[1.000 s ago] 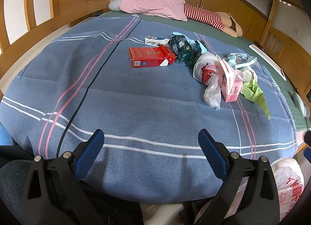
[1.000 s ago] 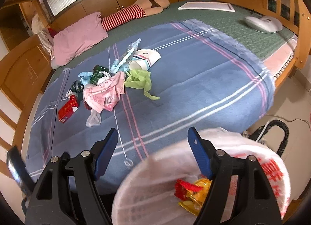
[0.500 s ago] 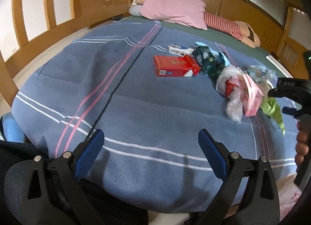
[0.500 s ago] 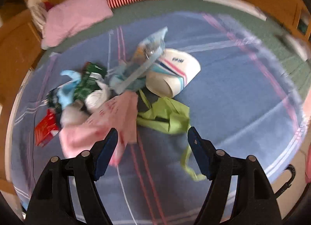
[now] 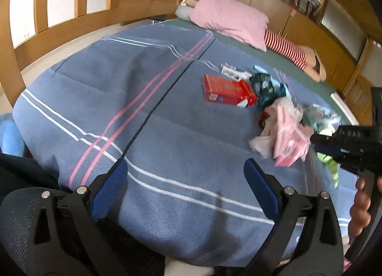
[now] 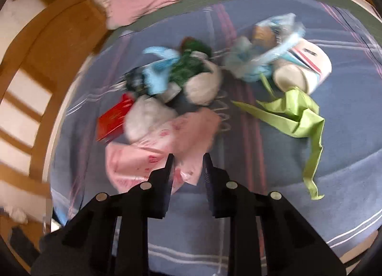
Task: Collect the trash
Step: 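Reach the right tool down and grasp the pink plastic bag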
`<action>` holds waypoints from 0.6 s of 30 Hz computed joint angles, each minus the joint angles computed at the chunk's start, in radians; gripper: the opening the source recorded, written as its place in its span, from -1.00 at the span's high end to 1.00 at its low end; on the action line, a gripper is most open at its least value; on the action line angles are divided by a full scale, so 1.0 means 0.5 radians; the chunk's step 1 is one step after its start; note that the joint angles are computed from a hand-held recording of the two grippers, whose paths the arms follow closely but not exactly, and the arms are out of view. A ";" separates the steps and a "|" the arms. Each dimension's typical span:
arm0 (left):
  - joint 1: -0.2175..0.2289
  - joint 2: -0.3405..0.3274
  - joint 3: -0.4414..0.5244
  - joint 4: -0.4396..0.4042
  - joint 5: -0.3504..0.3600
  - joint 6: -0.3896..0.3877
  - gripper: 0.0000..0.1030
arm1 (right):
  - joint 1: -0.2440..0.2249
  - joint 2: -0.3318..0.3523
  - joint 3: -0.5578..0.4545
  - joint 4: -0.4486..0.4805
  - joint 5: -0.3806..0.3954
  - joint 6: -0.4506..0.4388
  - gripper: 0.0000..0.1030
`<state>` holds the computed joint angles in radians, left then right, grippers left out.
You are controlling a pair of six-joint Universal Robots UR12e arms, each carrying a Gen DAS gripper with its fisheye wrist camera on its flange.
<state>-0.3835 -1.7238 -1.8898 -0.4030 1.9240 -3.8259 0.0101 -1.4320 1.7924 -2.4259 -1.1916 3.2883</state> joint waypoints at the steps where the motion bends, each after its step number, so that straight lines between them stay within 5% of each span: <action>1: -0.003 -0.002 0.004 -0.012 0.006 0.004 -0.89 | 0.020 -0.016 0.006 -0.035 -0.071 -0.003 0.43; 3: -0.009 -0.009 0.021 -0.061 0.018 0.018 -0.89 | 0.034 -0.026 0.014 -0.097 -0.103 0.081 -0.25; 5: -0.010 -0.014 0.027 -0.065 0.010 0.028 -0.89 | 0.014 -0.029 0.043 -0.206 -0.012 0.261 -0.44; 10: -0.018 -0.019 0.027 -0.029 0.024 0.072 -0.89 | 0.083 0.043 -0.033 -0.008 -0.242 0.482 -0.44; 14: -0.024 -0.026 0.034 -0.024 0.022 0.122 -0.89 | 0.055 0.069 0.022 -0.051 -0.105 0.648 -0.45; 16: -0.023 -0.029 0.039 -0.038 0.013 0.138 -0.89 | 0.058 0.063 0.040 -0.109 -0.112 0.626 -0.23; 18: -0.021 -0.029 0.041 -0.045 0.005 0.141 -0.89 | 0.043 0.051 0.065 -0.180 -0.006 0.585 0.24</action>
<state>-0.3942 -1.7384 -1.8693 -0.4256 1.9265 -3.7556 0.0316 -1.4067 1.8251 -2.5158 -1.1944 3.5810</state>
